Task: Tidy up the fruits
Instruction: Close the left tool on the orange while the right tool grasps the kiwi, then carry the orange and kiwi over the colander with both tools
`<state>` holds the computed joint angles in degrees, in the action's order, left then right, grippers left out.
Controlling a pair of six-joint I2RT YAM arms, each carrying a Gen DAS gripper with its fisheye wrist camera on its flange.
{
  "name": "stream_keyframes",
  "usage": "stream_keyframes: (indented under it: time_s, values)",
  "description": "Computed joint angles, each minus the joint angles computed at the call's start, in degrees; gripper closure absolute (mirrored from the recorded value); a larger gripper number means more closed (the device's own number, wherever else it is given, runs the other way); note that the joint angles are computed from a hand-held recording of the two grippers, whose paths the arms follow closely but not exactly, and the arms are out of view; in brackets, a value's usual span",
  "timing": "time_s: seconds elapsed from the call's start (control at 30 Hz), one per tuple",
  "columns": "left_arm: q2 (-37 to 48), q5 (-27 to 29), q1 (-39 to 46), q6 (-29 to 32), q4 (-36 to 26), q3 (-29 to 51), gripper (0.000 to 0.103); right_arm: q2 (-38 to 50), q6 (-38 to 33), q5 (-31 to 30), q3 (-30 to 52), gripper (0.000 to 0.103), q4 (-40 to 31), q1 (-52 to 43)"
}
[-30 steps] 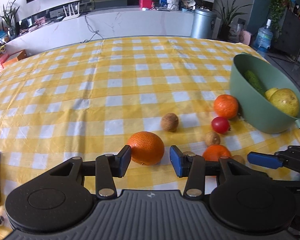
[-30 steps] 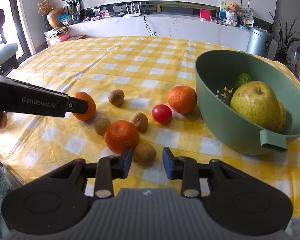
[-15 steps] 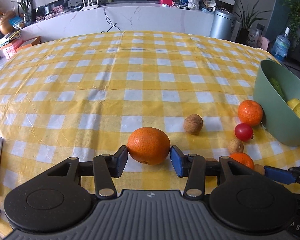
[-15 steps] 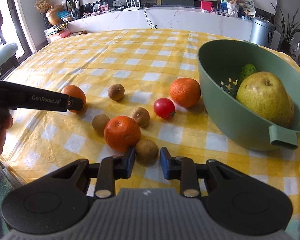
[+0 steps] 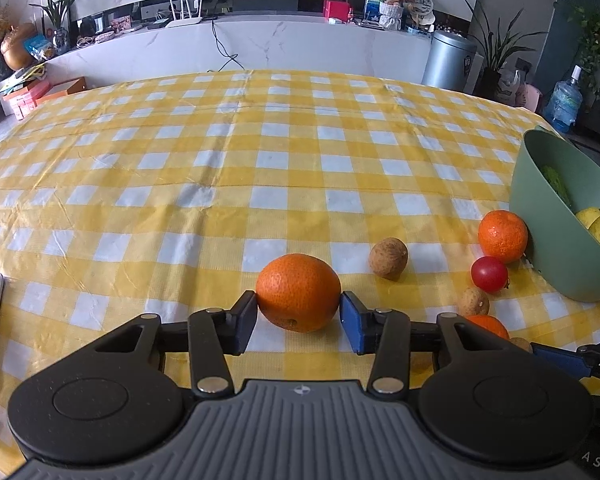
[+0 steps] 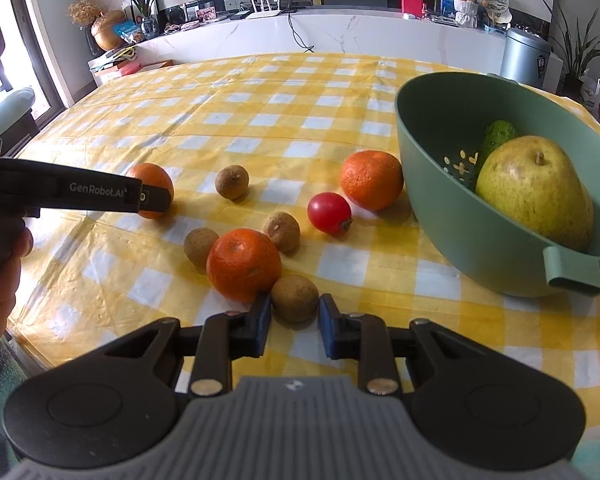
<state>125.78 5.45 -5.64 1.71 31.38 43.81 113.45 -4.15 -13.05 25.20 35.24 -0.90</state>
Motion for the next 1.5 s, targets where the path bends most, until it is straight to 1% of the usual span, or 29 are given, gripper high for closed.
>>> stream_keyframes:
  time_s: [0.17,0.27,0.53,0.63,0.8,0.97,1.13,1.27,1.37,1.5]
  values:
    - [-1.43,2.33,1.10,-1.01,1.13,-1.73,0.053,-1.17,0.76,0.92,-1.45,0.081,1.11,-0.11]
    - [-2.75,4.14,1.80,-1.92,0.77,-2.60,0.053,-1.84,1.12,1.51,-2.25,0.081,1.80,-0.21]
    - [-7.80,7.12,1.75,-3.20,1.77,-6.49,0.053,-3.57,1.15,2.56,-4.65,0.081,4.35,-0.08]
    - [-9.67,8.44,1.52,-3.89,1.23,-7.46,0.053,-4.76,1.34,2.89,-6.02,0.081,5.63,-0.11]
    - [-13.26,8.97,-0.13,-4.32,1.25,-9.84,0.053,-8.22,1.66,2.70,-9.05,0.081,7.83,-0.74]
    - [-17.28,9.75,-2.30,-5.28,1.09,-11.89,0.053,-14.08,1.33,1.73,-12.47,0.081,7.75,-2.55]
    - [-19.42,11.37,-4.29,-6.21,-0.38,-11.96,0.053,-22.71,-0.21,-0.17,-15.24,0.081,4.01,-5.65]
    - [-20.23,10.45,-7.50,-5.91,-0.07,-12.10,0.053,-28.65,-1.68,-3.90,-15.51,0.081,-1.03,-10.93]
    - [-20.31,10.50,-9.63,-6.32,-0.96,-11.08,0.053,-31.83,-2.88,-5.96,-14.64,0.081,-4.97,-15.55]
    - [-20.09,9.09,-12.99,-6.26,-2.05,-9.36,0.053,-32.94,-5.14,-7.29,-12.37,0.081,-8.64,-20.73]
